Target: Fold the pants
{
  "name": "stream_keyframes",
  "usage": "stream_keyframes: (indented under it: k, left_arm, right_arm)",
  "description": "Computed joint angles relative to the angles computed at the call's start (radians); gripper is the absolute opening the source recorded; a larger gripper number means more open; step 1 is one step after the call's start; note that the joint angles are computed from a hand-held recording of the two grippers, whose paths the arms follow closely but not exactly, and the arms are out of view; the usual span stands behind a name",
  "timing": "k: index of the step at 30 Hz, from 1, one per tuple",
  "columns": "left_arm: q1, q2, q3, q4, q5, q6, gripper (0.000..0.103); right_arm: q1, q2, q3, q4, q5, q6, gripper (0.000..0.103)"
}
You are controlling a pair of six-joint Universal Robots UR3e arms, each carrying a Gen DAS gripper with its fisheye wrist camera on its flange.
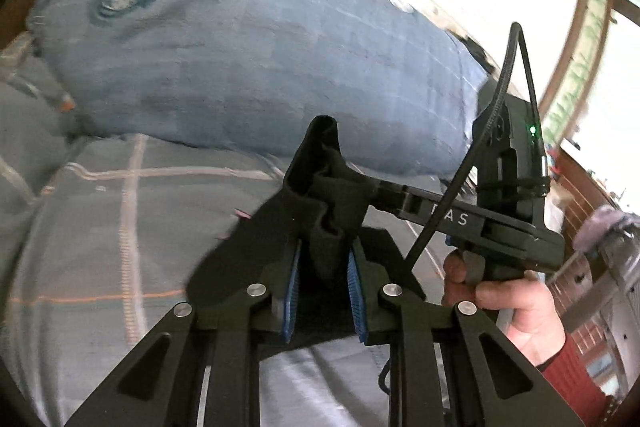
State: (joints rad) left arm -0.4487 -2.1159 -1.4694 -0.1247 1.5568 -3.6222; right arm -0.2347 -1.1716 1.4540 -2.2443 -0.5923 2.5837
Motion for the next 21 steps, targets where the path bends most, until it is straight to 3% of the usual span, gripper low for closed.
stream_keyframes:
  k: [9,12,14,17,18,20,21]
  left_arm:
    - [0.016,-0.224,0.304,-0.175,-0.164,0.051,0.024]
    - [0.054,-0.246,0.302,-0.155,-0.279,0.054,0.043]
    - [0.083,-0.242,0.283,-0.138,-0.366,0.060,0.065]
    - [0.108,-0.184,0.219,-0.141,-0.428,0.161,0.085]
    - [0.107,-0.170,0.217,-0.163,-0.414,0.192,0.088]
    - [0.114,-0.116,0.182,-0.209,-0.385,0.284,0.090]
    - [0.124,-0.105,0.178,-0.222,-0.388,0.305,0.090]
  right_arm:
    - [-0.083,0.053,0.070,-0.091,-0.081,0.067,0.011]
    - [-0.128,0.047,0.113,-0.147,-0.072,0.126,0.016]
    - [-0.176,0.025,0.148,-0.142,-0.028,0.141,0.016]
    - [-0.256,-0.054,0.227,-0.100,0.013,0.097,0.022]
    - [-0.271,-0.074,0.239,-0.070,0.020,0.071,0.026]
    - [-0.306,-0.130,0.277,0.003,0.033,0.005,0.047]
    - [-0.324,-0.158,0.301,0.038,0.041,-0.031,0.050]
